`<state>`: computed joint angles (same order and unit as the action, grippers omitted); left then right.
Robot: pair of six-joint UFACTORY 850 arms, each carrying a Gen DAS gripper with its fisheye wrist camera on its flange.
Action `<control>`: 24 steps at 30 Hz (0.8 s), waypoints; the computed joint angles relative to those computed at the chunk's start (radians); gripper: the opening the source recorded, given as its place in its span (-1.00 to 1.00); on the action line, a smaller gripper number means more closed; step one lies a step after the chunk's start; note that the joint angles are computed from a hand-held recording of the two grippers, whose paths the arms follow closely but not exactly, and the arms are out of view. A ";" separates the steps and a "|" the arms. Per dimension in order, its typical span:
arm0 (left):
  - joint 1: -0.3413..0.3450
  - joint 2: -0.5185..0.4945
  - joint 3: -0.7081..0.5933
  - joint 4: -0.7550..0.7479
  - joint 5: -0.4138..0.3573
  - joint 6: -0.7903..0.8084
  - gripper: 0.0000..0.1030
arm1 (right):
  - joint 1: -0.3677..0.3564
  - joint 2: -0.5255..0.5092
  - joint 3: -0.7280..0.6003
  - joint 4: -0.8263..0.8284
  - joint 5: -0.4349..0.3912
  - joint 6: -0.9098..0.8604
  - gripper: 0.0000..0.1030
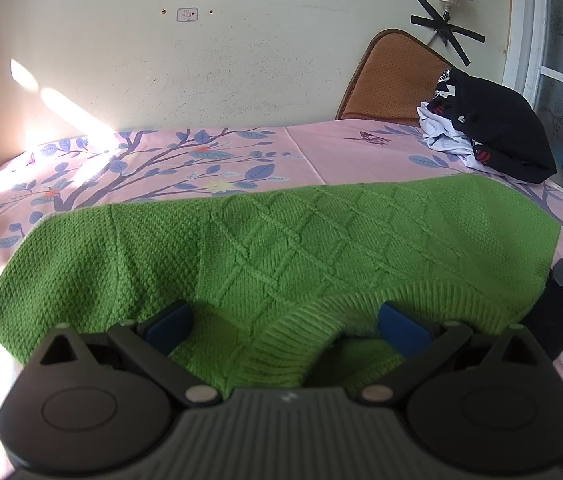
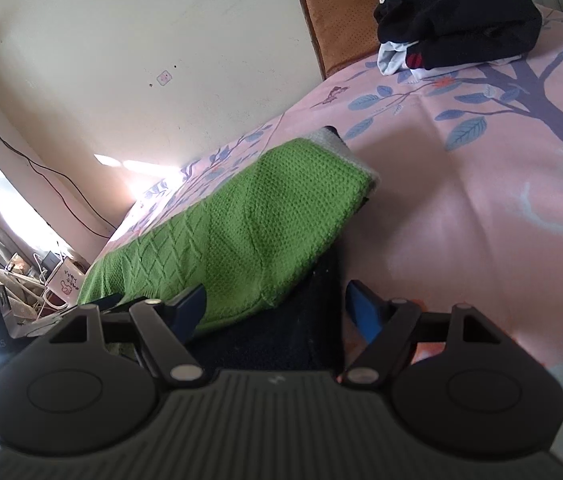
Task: Fold small clothes
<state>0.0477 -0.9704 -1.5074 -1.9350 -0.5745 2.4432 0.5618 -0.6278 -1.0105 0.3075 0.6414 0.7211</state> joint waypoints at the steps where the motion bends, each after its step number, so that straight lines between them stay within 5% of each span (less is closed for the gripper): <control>1: 0.000 0.000 0.001 0.000 0.000 0.000 1.00 | -0.003 -0.008 -0.011 -0.015 0.000 0.012 0.56; 7: 0.001 0.000 -0.001 0.011 -0.006 -0.015 1.00 | -0.004 -0.039 -0.062 -0.001 -0.014 -0.042 0.51; 9: 0.003 -0.001 -0.003 0.017 -0.009 -0.021 1.00 | 0.000 -0.041 -0.071 0.039 -0.031 -0.079 0.21; 11: 0.003 -0.001 -0.003 0.019 -0.010 -0.023 1.00 | 0.004 -0.043 -0.078 0.099 -0.055 -0.134 -0.30; 14: 0.004 -0.001 -0.004 0.018 -0.010 -0.022 1.00 | 0.000 -0.036 -0.068 0.076 -0.050 -0.083 -0.46; 19: 0.025 -0.005 -0.020 0.098 -0.047 -0.113 0.99 | 0.014 0.002 -0.069 0.047 0.005 -0.137 -0.52; 24: 0.111 0.002 -0.038 0.113 -0.152 -0.239 0.99 | 0.033 0.008 -0.162 0.001 -0.037 -0.331 -0.52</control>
<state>0.1584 -0.9688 -1.5450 -1.8218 -0.7267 2.2037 0.5949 -0.6197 -1.1722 0.3090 0.6041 0.3901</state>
